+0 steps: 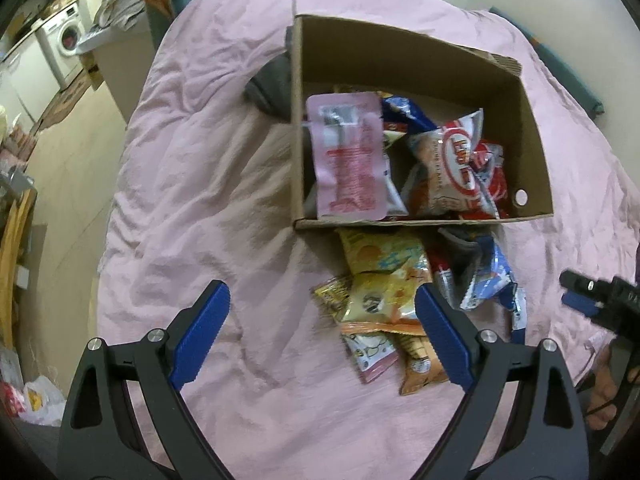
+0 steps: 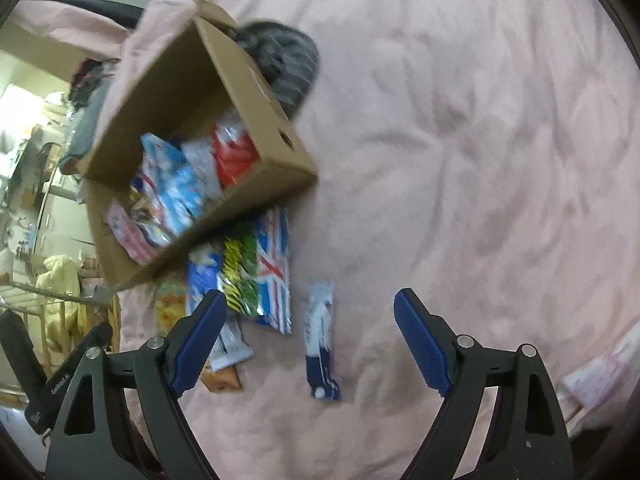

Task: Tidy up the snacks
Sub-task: 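Grasp the yellow cartoon snack bag with the left gripper while the right grasps a white stick snack, then carry both snacks into the box and lower them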

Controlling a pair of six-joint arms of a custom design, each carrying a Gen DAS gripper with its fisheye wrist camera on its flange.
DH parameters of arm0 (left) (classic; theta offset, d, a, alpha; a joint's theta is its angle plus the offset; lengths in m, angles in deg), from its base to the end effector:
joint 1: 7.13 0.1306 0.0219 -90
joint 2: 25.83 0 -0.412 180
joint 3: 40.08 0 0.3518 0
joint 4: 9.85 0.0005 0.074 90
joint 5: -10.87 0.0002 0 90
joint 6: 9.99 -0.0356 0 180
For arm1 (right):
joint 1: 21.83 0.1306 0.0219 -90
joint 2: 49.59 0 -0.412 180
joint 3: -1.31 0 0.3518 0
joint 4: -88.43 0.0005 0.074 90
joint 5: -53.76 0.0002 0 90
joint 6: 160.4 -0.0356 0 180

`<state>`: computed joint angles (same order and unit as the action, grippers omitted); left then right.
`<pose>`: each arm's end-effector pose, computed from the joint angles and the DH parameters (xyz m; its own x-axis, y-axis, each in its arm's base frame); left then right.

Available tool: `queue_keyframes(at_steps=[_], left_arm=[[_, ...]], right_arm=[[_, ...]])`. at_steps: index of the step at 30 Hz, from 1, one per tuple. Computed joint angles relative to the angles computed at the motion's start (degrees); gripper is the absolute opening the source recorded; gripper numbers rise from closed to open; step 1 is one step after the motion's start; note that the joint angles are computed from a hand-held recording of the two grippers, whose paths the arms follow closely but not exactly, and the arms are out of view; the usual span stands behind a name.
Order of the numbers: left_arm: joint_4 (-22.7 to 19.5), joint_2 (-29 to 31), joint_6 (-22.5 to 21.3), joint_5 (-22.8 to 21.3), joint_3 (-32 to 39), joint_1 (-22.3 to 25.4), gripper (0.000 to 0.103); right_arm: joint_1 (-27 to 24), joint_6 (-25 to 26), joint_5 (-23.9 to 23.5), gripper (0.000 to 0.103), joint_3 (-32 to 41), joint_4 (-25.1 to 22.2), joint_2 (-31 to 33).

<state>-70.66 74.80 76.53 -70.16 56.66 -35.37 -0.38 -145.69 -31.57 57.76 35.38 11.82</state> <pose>0.4335 -0.2397 0.4129 -0.7631 0.4779 -0.4351 0.5735 0.8112 -0.1148 0.2182 0.0821 0.3690 -0.5141 0.8337 -0.2013 0.6812 0.5395 0.4949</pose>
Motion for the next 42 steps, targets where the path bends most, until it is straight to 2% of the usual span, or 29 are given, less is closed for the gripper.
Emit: queue_keyframes(at_steps=[2, 4, 5, 7, 9, 10, 15, 17, 21, 25, 31, 34, 36, 38, 42], left_arm=[[-0.03, 0.08, 0.47, -0.07, -0.03, 0.54, 0.092], [-0.33, 0.28, 0.89, -0.17, 0.19, 0.87, 0.092], [-0.65, 0.45, 1.13, -0.35, 0.29, 1.06, 0.092], [-1.4, 0.87, 1.47, -0.3, 0.55, 1.34, 0.092], [-2.34, 1.39, 1.77, 0.31, 0.85, 1.68, 0.092], [-2.82, 1.64, 1.99, 0.62, 0.98, 1.8, 0.092], [-5.39, 3.19, 3.9, 1.74, 0.89, 1.82, 0.092], [-6.18, 3.64, 4.28, 1.9, 0.41, 1.23, 0.089], [-8.28, 4.78, 3.28, 0.23, -0.64, -1.09, 0.063], [-9.88, 5.65, 3.29, 1.41, -0.95, -2.84, 0.061], [-7.57, 7.21, 4.36, -1.62, -0.68, -5.52, 0.059], [-6.73, 8.25, 4.51, -3.39, -0.46, -5.88, 0.051], [-7.23, 8.72, 4.31, -4.54, -0.23, -5.94, 0.036], [-8.06, 9.06, 4.41, -4.3, 0.09, -5.73, 0.028], [-8.66, 8.32, 3.41, -4.13, -0.7, -5.2, 0.025]], right_arm=[[-0.32, -1.36, -3.65, 0.087, -1.59, 2.67, 0.33], [0.67, -0.12, -4.92, 0.082, -0.84, 1.91, 3.28], [1.47, 1.75, -4.7, 0.073, 0.39, 0.35, 5.52], [2.5, 4.55, -4.88, 0.065, 2.14, -1.5, 8.92], [3.42, 6.88, -5.22, 0.05, 3.56, -3.33, 12.34], [3.87, 7.82, -4.92, 0.048, 4.24, -4.44, 13.87], [5.06, 10.9, -1.44, 0.018, 6.37, -8.57, 17.66], [5.24, 11.13, -0.59, 0.017, 6.45, -8.57, 17.22], [5.14, 10.41, 1.32, 0.017, 7.36, -8.63, 15.47], [4.51, 8.62, 1.79, 0.017, 6.17, -8.37, 12.08], [3.21, 8.58, 2.38, 0.017, 5.21, -8.83, 9.32], [2.53, 8.52, 2.32, 0.017, 4.18, -9.42, 7.08], [1.66, 9.09, 2.32, 0.017, 4.23, -10.58, 5.82], [2.39, 8.39, 2.76, 0.017, 4.08, -10.78, 5.12], [3.48, 8.06, 4.05, 0.017, 4.96, -11.69, 4.87]])
